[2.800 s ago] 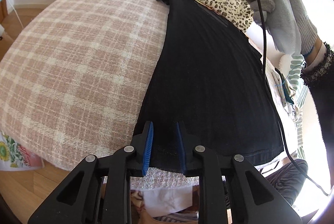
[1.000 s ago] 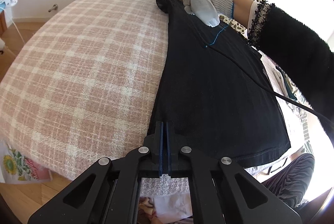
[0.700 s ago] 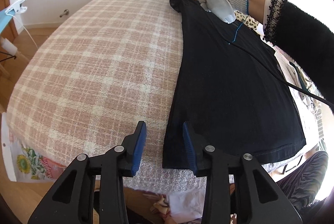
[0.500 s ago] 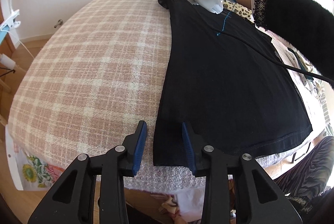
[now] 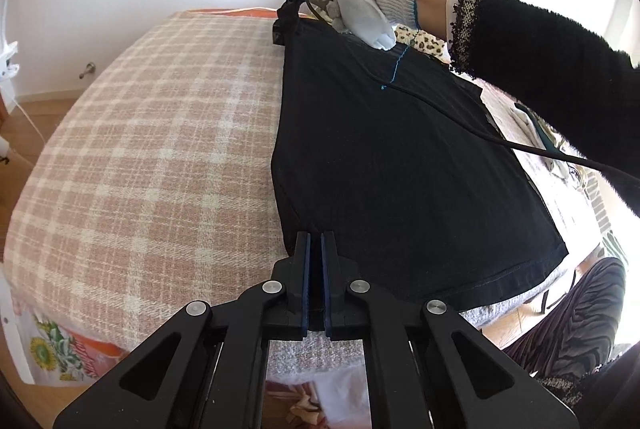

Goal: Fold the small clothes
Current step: 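Lift the gripped side edge with both grippers and fold it over the shirt's middle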

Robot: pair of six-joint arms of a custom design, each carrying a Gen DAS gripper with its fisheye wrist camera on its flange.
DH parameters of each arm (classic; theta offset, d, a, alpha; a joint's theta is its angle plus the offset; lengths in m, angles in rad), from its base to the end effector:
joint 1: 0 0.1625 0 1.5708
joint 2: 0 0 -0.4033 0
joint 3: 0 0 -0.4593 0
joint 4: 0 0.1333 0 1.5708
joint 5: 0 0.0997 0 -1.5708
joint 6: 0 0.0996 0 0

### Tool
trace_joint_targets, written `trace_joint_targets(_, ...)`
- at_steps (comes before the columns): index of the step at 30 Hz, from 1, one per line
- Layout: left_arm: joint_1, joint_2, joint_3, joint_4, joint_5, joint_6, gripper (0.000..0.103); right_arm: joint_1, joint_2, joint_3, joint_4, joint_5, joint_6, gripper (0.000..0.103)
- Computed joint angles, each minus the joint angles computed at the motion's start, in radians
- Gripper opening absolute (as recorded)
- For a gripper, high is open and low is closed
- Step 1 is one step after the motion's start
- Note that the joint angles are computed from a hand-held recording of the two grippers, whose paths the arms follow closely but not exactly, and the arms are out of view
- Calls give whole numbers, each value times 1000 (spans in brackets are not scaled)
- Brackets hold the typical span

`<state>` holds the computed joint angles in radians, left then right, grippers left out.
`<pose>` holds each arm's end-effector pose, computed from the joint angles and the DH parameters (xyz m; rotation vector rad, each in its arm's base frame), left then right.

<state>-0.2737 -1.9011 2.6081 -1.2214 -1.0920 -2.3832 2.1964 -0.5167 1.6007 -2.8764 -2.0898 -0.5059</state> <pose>-0.2318 -0.1210 0.1154 -0.2850 2.2167 -1.1295 0.4672 -0.5035 -0.1067 1.3380 -2.2514 0.3323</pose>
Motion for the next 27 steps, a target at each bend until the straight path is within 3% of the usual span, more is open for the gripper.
trace_joint_targets(10, 47, -10, 20, -128, 110, 93, 3, -40, -86, 41, -30, -15, -18, 4)
trace_joint_targets(17, 119, 71, -3, -259, 189, 240, 3, -82, -129, 70, -71, -44, -44, 4)
trace_joint_targets(27, 199, 171, -9, -502, 234, 432, 3, -138, -140, 83, -111, -90, -76, 4)
